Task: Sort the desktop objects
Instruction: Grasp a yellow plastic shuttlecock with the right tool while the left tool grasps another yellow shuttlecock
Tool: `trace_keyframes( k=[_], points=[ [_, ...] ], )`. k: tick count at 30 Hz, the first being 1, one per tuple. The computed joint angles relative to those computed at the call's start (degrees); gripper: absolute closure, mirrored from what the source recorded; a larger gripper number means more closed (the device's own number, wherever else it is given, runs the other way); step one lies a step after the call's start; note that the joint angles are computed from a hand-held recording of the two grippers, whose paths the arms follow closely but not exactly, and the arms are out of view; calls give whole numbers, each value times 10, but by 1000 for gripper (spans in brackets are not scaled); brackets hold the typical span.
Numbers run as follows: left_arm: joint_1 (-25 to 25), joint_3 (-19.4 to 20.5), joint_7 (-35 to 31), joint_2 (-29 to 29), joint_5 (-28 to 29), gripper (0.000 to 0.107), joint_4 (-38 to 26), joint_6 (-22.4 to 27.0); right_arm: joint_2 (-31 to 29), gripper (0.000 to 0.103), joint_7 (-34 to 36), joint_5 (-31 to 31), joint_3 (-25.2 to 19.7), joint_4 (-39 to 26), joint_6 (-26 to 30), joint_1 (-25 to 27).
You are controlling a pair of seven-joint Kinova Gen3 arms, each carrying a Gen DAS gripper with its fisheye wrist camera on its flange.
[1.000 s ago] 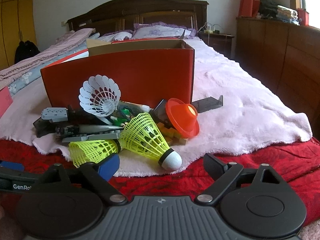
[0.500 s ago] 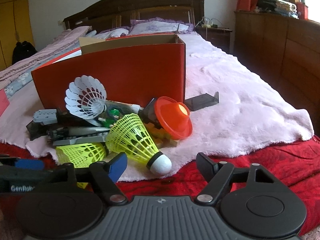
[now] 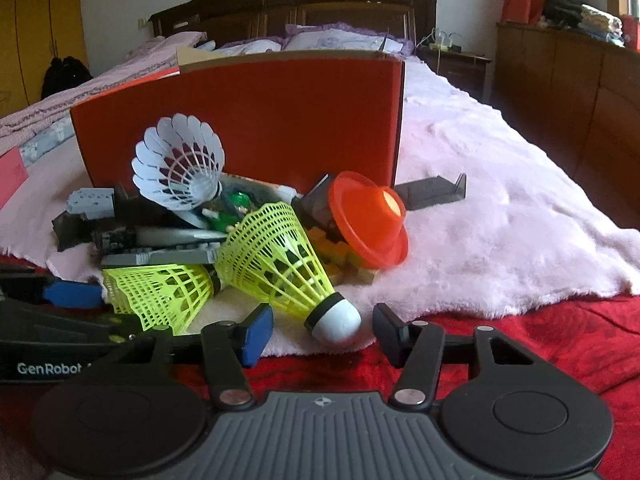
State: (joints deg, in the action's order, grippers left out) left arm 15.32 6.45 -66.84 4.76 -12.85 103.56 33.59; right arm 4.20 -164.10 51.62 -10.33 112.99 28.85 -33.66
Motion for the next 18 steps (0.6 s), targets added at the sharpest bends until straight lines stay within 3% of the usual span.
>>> trace_keyframes(
  k=[5,10,18],
  points=[
    [-4,2,-19,-1,16,58,4,-12,3,46,-22,12,6,9,-19,2],
    [-8,7,-52,-4,48,76,5,-15,7,44,-60,49,10,19,-27,-4],
    [3,11,-56,-5,43,77,6,-12,9,43,-111,101,9,31,-33,-7]
  ],
)
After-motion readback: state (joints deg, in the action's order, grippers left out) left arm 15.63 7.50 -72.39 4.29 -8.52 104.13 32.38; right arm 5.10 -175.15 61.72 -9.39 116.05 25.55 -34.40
